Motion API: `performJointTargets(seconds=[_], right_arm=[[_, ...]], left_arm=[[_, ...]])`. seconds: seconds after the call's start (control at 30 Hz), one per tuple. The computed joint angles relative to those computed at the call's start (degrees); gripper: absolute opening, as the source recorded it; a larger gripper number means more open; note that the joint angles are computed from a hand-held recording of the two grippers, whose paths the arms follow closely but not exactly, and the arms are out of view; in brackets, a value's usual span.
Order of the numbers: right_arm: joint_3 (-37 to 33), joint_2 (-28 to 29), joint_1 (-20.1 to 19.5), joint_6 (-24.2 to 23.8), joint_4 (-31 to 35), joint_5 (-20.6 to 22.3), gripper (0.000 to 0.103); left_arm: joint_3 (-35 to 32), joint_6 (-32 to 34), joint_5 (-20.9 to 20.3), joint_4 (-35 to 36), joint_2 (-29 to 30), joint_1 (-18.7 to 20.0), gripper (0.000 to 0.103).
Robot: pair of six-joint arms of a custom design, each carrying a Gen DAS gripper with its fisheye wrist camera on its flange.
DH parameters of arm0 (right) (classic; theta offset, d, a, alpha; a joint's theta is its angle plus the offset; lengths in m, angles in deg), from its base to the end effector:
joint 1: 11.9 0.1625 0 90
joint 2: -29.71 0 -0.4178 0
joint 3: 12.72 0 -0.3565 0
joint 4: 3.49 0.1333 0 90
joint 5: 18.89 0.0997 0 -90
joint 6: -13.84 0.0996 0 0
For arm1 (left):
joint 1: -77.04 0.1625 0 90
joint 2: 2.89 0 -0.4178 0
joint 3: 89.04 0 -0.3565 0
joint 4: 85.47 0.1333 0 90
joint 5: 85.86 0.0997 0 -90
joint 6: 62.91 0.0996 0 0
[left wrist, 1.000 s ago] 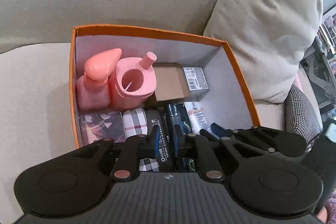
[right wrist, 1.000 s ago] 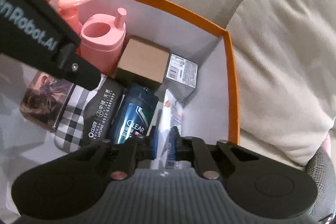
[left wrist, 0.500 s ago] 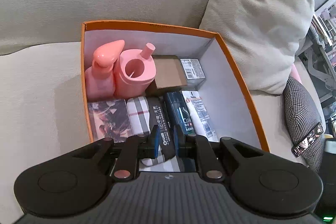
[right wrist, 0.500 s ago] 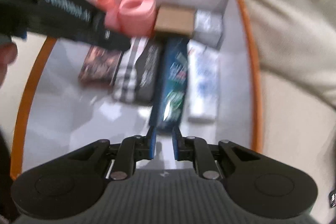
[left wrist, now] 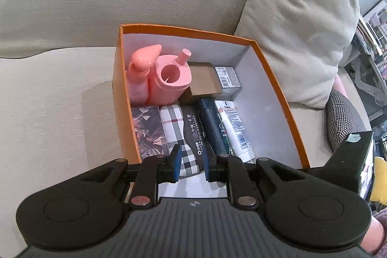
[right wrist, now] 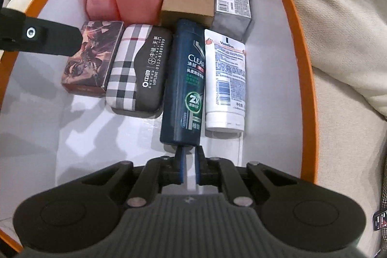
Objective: Organize rigid objects
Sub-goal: 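Open both tools and withdraw toward the card and tape measure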
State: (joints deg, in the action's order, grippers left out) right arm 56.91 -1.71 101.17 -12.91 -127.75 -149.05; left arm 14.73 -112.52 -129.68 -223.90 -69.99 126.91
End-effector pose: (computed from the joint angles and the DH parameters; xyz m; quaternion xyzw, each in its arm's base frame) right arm 0.3499 -0.6454 0.0770 0.4061 -0.8463 -0.0434 0.3419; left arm -0.2042 -0.5605 0.2873 -0.1157 0.9086 -0.3420 0.2100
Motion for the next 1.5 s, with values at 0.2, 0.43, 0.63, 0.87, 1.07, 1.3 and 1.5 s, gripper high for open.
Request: performJointTargets(seconds=[0.2, 0.43, 0.63, 0.87, 1.07, 1.3, 1.5], right_arm=[[2.93, -2.79, 0.64, 0.28, -2.21, 1.64, 0.009], [9.91, -8.52, 2.20, 0.95, -9.38, 6.54, 0.010], [16.37, -13.13, 4.51, 1.59, -15.92, 12.43, 0.023], [23.98, -17.10, 6.73, 1.70, -24.26, 19.45, 0.024], [30.78, -19.16, 8.69, -1.31, -30.16, 23.95, 0.027], [35.87, -18.28, 9.99, -5.72, -30.52, 23.13, 0.033], [37.05, -15.89, 10.28, -8.65, -30.20, 20.30, 0.036]], left_arm=[[1.17, -0.26, 1.45, 1.02, -1.71, -2.08, 0.020], [3.81, -4.34, 6.15, 7.70, -6.21, -7.31, 0.020], [7.35, -15.36, 9.49, 19.99, -13.09, -12.51, 0.020], [10.39, -32.31, 10.16, 38.47, -19.74, -17.75, 0.020], [14.13, -43.91, 8.21, 46.43, -22.92, -20.29, 0.025], [18.25, -45.96, 3.75, 46.31, -23.80, -19.40, 0.026], [21.16, -45.16, 0.27, 40.95, -25.69, -16.76, 0.030]])
